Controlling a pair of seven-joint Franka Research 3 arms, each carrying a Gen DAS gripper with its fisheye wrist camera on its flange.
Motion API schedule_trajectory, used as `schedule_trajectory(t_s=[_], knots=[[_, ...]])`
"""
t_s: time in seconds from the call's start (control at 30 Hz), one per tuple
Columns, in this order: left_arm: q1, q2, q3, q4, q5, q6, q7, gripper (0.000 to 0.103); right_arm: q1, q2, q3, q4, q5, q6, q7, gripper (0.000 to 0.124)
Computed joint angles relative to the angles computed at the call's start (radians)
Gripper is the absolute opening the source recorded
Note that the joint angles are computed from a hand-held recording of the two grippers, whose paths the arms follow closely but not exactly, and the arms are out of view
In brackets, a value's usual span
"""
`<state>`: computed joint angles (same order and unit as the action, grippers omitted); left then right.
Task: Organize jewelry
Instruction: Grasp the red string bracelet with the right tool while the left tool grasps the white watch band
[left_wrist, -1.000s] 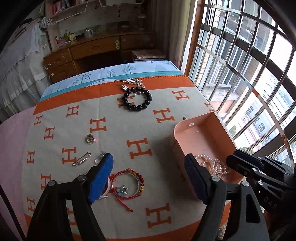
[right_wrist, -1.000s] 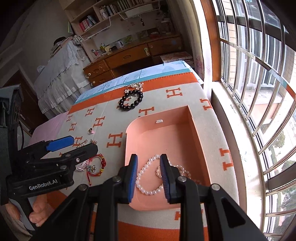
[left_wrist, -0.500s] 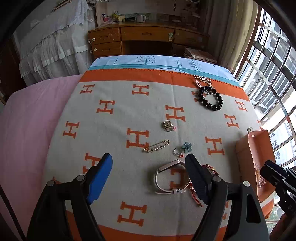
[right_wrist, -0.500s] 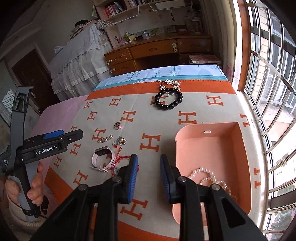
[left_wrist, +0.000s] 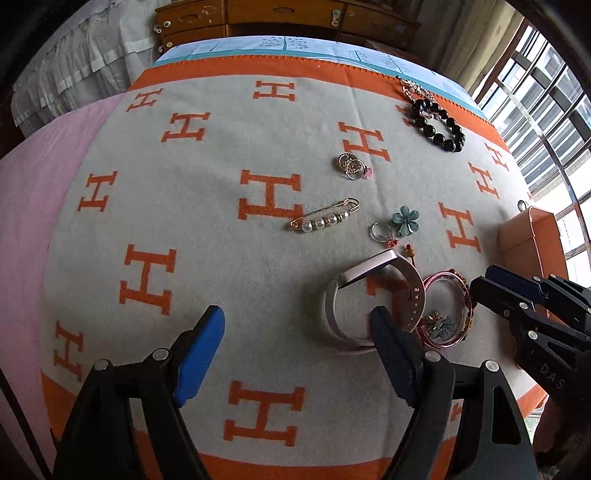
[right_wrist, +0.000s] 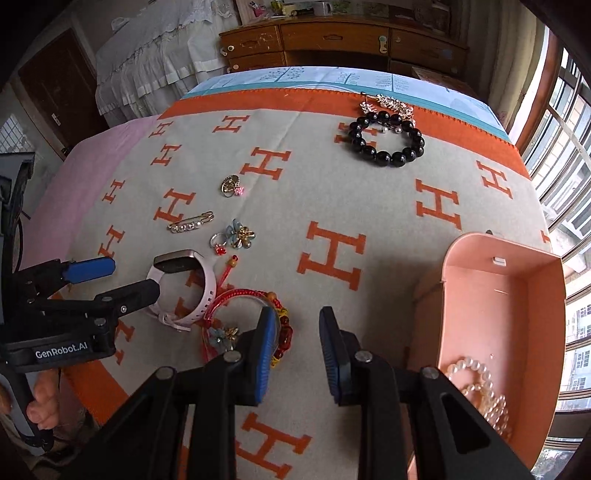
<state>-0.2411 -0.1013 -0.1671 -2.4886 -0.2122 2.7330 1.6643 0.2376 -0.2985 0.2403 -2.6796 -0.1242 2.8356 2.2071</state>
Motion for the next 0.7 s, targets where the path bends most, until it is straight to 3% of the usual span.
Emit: schedule_trajectory(t_s=[0.2,0.27,0.37,0.43,0.7], knots=[[0.002,0.019,0.001,0.019,-0.035,-0.003,0.021,0.079,0.057,0.076,-0.051,0.068,0.037,-0.056,-0.156,0.025],[0.005,0.024,0.000,0.025,-0.044,-0.008,0.025,0.078,0.044,0.088,-0.039,0.077,-0.007,-0.049,-0.153,0.025],[0.008,0.034,-0.005,0.037,-0.046,-0.026,0.028,0.069,0.036,0.100,-0.027,0.092,-0.072,-0.065,-0.144,0.024],[0.010,0.039,-0.014,0.041,-0.025,-0.031,0.014,0.066,0.047,0.100,-0.038,0.090,-0.060,-0.060,-0.154,0.014],[0.013,0.035,-0.013,0.056,-0.037,-0.077,0.007,0.064,0.063,0.016,-0.087,-0.007,0.140,0.065,-0.179,0.010]])
